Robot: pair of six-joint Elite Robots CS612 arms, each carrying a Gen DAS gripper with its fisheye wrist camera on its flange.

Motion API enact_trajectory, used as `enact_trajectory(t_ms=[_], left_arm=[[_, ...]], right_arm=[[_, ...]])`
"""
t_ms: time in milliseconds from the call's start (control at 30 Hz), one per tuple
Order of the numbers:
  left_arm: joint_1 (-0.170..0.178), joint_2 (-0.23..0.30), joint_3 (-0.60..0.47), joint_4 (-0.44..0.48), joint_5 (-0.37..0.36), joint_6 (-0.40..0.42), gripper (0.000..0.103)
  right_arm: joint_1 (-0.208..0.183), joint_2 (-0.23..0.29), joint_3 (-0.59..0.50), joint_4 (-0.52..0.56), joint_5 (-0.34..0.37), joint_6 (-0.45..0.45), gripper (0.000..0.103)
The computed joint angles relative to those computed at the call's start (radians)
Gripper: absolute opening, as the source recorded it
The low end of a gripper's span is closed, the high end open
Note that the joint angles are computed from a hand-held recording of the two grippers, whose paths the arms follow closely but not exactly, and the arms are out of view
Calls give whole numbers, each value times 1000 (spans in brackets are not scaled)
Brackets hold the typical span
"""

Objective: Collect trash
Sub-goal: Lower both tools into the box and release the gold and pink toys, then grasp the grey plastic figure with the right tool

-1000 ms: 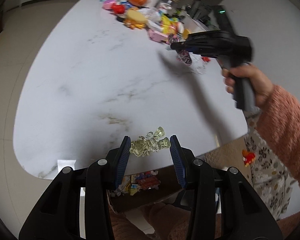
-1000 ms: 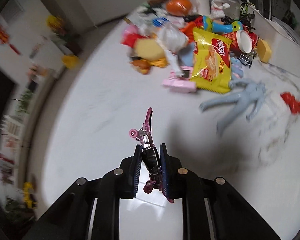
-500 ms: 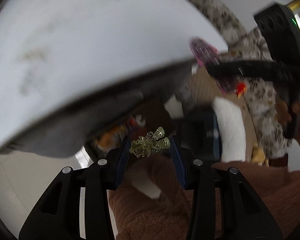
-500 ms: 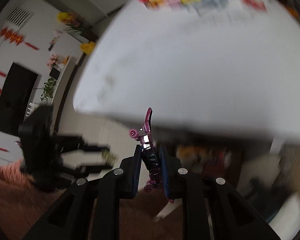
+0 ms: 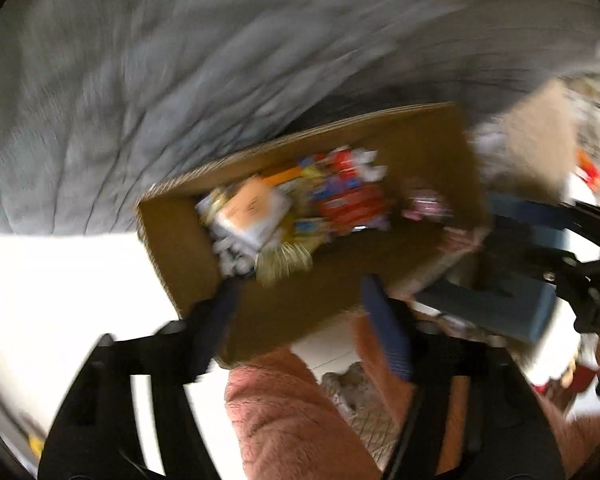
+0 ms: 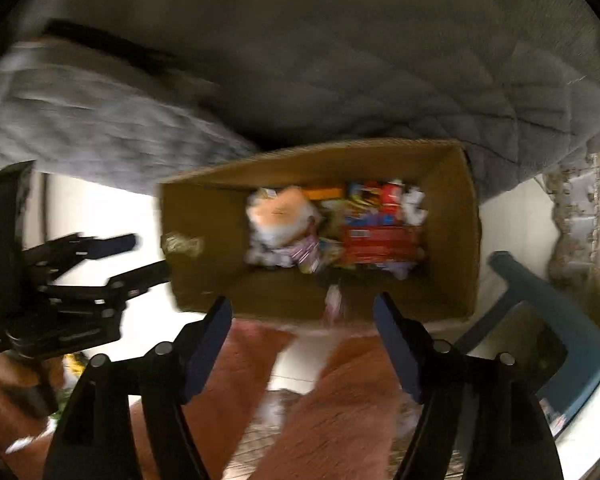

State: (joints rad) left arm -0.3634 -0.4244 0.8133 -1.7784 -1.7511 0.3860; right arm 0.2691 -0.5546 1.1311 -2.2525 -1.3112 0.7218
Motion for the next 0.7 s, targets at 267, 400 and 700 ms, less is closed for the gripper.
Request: enact_trajectory(t_ms=[267, 400, 700], left_arm=[[5, 30, -34, 65, 32, -113, 77], [7, 13, -28, 67, 46, -106, 77], [46, -90, -31, 154, -69, 46, 83]], right_arm=[[-12, 24, -35, 90, -9, -38, 78], [-17, 4, -22, 86, -2, -51, 78], [-22, -121, -17, -12, 70, -141, 86]])
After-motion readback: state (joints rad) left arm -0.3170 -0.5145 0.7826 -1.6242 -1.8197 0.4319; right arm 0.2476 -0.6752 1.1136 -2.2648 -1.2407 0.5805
